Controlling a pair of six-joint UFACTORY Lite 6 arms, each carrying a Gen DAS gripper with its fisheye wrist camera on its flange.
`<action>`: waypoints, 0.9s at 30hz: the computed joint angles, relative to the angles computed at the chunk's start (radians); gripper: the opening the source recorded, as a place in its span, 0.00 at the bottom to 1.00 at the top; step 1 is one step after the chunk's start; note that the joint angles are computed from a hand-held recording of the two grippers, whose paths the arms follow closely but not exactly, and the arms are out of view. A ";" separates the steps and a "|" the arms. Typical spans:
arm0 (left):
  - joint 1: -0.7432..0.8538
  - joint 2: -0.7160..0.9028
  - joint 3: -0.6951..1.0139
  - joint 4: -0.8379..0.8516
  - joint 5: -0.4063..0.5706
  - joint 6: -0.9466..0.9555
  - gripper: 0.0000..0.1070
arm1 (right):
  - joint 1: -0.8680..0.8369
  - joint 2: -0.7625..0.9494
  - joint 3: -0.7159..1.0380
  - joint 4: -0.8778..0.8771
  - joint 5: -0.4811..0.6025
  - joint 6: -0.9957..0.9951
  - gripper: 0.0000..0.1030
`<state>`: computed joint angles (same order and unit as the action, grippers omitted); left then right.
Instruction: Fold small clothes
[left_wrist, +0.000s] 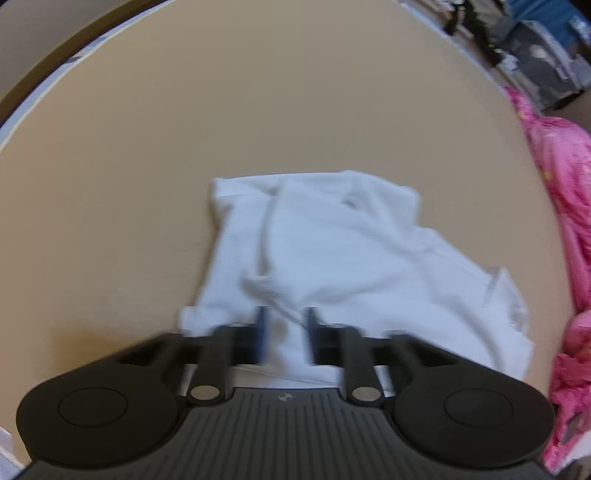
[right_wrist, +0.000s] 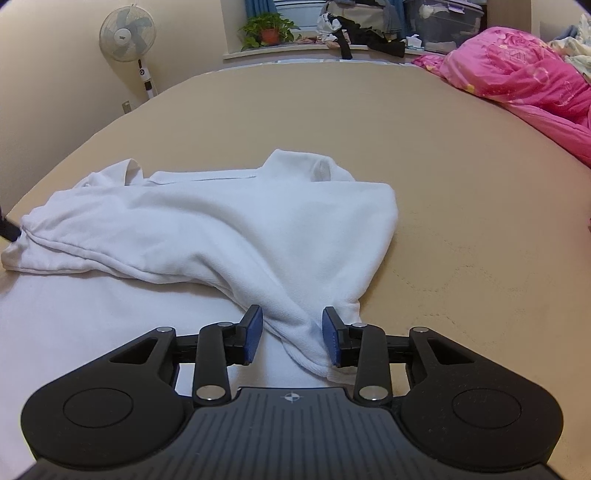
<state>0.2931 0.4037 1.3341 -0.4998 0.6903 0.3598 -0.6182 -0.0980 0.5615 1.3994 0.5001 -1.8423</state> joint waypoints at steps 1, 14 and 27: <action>-0.004 -0.006 -0.008 -0.027 -0.005 0.018 0.56 | 0.001 -0.001 -0.001 0.000 -0.001 -0.002 0.37; -0.070 0.207 0.134 0.027 -0.112 -0.160 0.08 | 0.000 -0.019 -0.006 -0.016 -0.001 0.008 0.39; -0.032 0.209 0.077 0.146 -0.151 -0.096 0.17 | 0.040 0.066 0.111 0.134 0.001 0.026 0.40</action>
<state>0.2607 0.6124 1.4115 -0.3538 0.5397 0.2640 -0.5783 -0.0322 0.6727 1.5338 0.5010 -1.8158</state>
